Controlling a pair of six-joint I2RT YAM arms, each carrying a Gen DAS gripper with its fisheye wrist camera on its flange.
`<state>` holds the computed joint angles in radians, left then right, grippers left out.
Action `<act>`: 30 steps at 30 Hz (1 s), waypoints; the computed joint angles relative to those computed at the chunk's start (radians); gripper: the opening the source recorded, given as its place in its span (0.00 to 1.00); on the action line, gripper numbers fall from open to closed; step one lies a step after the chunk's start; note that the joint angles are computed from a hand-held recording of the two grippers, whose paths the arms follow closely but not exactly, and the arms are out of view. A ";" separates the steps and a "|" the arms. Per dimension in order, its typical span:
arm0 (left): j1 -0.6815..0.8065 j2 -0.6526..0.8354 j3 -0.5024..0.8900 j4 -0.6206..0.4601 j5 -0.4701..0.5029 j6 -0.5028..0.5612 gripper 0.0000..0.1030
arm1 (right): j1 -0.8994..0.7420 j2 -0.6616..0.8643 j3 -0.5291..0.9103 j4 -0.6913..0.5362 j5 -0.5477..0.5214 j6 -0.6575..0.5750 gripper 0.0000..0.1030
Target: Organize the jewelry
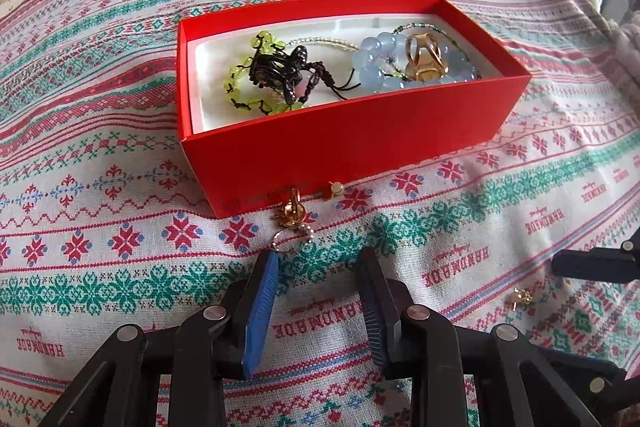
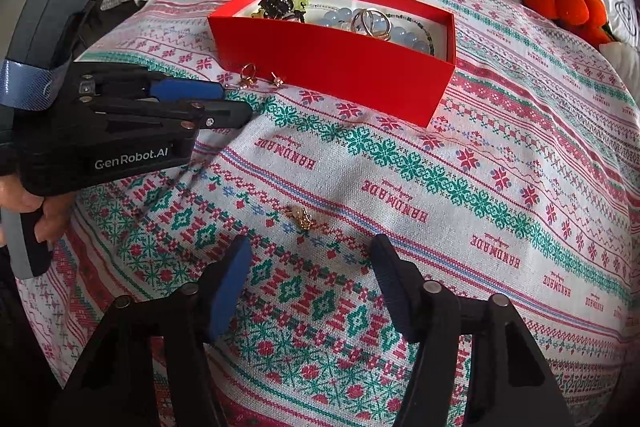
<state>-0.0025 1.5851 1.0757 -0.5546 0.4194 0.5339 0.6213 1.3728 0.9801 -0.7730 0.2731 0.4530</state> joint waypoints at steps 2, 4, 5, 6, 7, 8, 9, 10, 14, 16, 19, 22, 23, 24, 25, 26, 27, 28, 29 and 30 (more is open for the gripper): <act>0.003 0.001 -0.001 0.017 -0.009 -0.018 0.33 | -0.003 0.005 0.005 0.004 -0.001 -0.005 0.50; 0.004 0.017 0.012 0.013 -0.007 -0.023 0.35 | -0.007 0.011 0.010 0.010 -0.007 -0.008 0.44; 0.002 0.024 0.017 0.013 -0.007 -0.024 0.36 | -0.010 0.015 0.014 0.013 -0.012 -0.010 0.40; -0.001 0.030 0.023 0.013 -0.009 -0.022 0.38 | -0.009 0.015 0.013 0.015 -0.016 -0.008 0.38; -0.005 0.038 0.028 0.015 -0.013 -0.020 0.39 | -0.013 0.023 0.019 0.018 -0.021 -0.010 0.34; -0.010 0.044 0.033 0.018 -0.017 -0.021 0.39 | -0.016 0.026 0.021 0.022 -0.030 -0.010 0.28; -0.014 0.052 0.041 0.016 -0.018 -0.023 0.39 | -0.021 0.029 0.023 0.026 -0.044 -0.011 0.23; -0.016 0.059 0.049 0.012 -0.019 -0.028 0.39 | -0.026 0.031 0.023 0.030 -0.056 -0.007 0.15; -0.022 0.071 0.065 0.000 -0.024 -0.026 0.37 | -0.037 0.042 0.035 0.028 -0.072 0.007 0.07; -0.025 0.059 0.048 0.010 -0.030 -0.005 0.33 | -0.042 0.034 0.031 0.028 -0.079 0.008 0.06; -0.017 0.047 0.038 -0.001 -0.024 0.018 0.19 | -0.054 0.017 0.024 0.026 -0.095 0.011 0.04; -0.005 0.040 0.034 -0.013 -0.020 0.031 0.02 | -0.062 -0.006 0.013 0.029 -0.112 0.017 0.04; 0.001 0.038 0.034 -0.017 -0.013 0.035 0.02 | -0.064 -0.014 0.009 0.030 -0.117 0.020 0.04; 0.007 0.036 0.035 -0.024 -0.007 0.039 0.01 | -0.067 -0.026 0.003 0.029 -0.122 0.021 0.04; 0.013 0.034 0.036 -0.032 -0.001 0.044 0.00 | -0.067 -0.034 -0.001 0.028 -0.123 0.023 0.04; 0.019 0.030 0.035 -0.039 0.005 0.053 0.00 | -0.067 -0.046 -0.007 0.026 -0.123 0.026 0.03; 0.024 0.024 0.032 -0.046 0.011 0.063 0.00 | -0.064 -0.061 -0.017 0.026 -0.123 0.030 0.03; 0.029 0.016 0.029 -0.054 0.017 0.073 0.00 | -0.064 -0.072 -0.020 0.024 -0.125 0.032 0.02; 0.035 0.008 0.025 -0.061 0.024 0.086 0.00 | -0.065 -0.084 -0.024 0.022 -0.126 0.032 0.02; 0.041 -0.001 0.021 -0.069 0.032 0.098 0.00 | -0.064 -0.095 -0.027 0.018 -0.124 0.033 0.02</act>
<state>0.0385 1.5841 1.0968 -0.6233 0.4515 0.6320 0.5570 1.2776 0.9528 -0.7551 0.1494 0.4862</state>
